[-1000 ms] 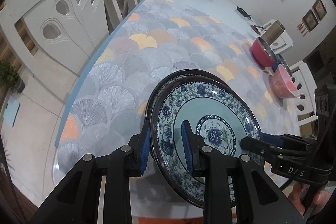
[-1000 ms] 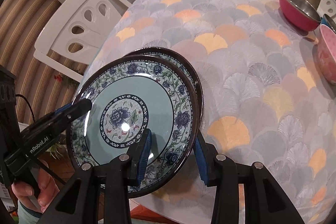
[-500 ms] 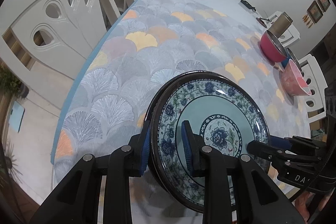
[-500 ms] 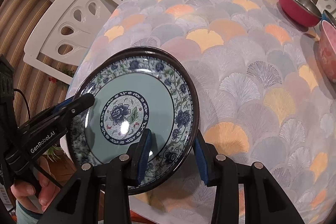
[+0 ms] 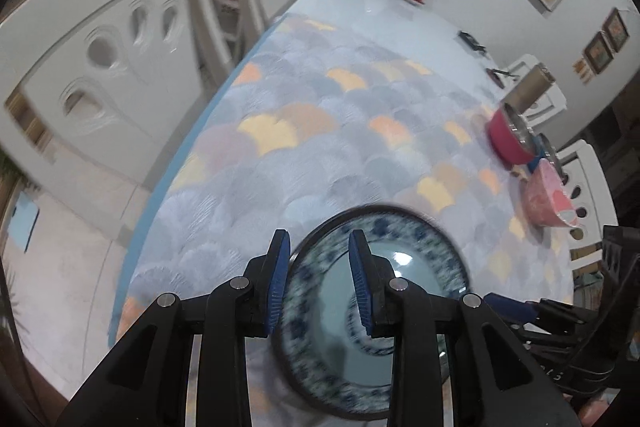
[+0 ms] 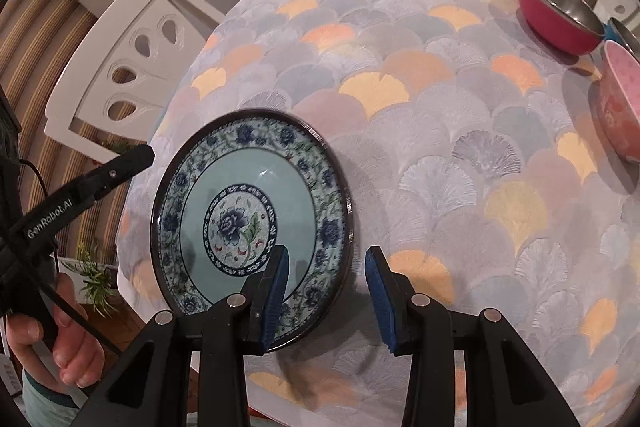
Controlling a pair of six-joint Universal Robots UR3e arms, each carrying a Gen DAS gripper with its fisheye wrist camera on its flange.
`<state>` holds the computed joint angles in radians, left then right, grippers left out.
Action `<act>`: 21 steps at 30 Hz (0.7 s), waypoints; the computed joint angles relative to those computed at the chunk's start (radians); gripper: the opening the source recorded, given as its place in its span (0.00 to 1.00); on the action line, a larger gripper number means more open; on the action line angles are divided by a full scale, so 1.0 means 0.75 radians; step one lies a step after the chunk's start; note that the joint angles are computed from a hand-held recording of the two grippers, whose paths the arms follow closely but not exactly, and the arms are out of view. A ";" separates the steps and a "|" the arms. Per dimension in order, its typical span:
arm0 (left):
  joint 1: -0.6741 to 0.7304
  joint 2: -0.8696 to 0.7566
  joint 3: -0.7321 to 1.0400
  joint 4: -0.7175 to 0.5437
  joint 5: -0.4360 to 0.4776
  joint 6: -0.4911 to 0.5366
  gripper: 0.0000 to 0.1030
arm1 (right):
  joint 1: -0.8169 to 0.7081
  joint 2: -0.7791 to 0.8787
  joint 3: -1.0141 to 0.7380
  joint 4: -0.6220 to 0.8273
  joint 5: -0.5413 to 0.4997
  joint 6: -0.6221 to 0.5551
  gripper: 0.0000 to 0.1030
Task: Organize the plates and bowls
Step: 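Open the left tool to release the plate onto the stack, then move the left tool to the pink polka-dot bowl and grasp its rim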
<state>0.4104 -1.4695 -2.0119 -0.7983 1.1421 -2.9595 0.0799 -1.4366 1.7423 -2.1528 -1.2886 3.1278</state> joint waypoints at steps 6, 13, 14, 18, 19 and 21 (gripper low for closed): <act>-0.153 -0.167 0.280 -0.034 -0.068 0.010 0.27 | -0.052 -0.042 -0.041 0.001 -0.021 0.039 0.38; -0.375 -0.433 0.707 -0.125 -0.132 0.048 0.27 | -0.213 -0.216 -0.011 0.007 -0.092 0.100 0.40; -0.415 -0.479 0.783 -0.146 -0.132 0.046 0.28 | -0.254 -0.250 -0.006 0.018 -0.099 0.099 0.47; -0.578 -0.695 1.132 -0.305 -0.127 0.042 0.51 | -0.492 -0.391 0.023 0.033 -0.078 0.062 0.65; -0.623 -0.743 1.208 -0.332 -0.094 0.039 0.59 | -0.540 -0.405 0.019 0.040 -0.073 0.047 0.67; -0.728 -0.861 1.373 -0.354 -0.015 0.019 0.60 | -0.660 -0.423 0.009 0.048 -0.062 0.011 0.70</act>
<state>-0.1357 -2.1153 -0.9818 -1.0641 1.1310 -2.9450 -0.4154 -1.7535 1.7491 -2.1170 -1.3347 3.1361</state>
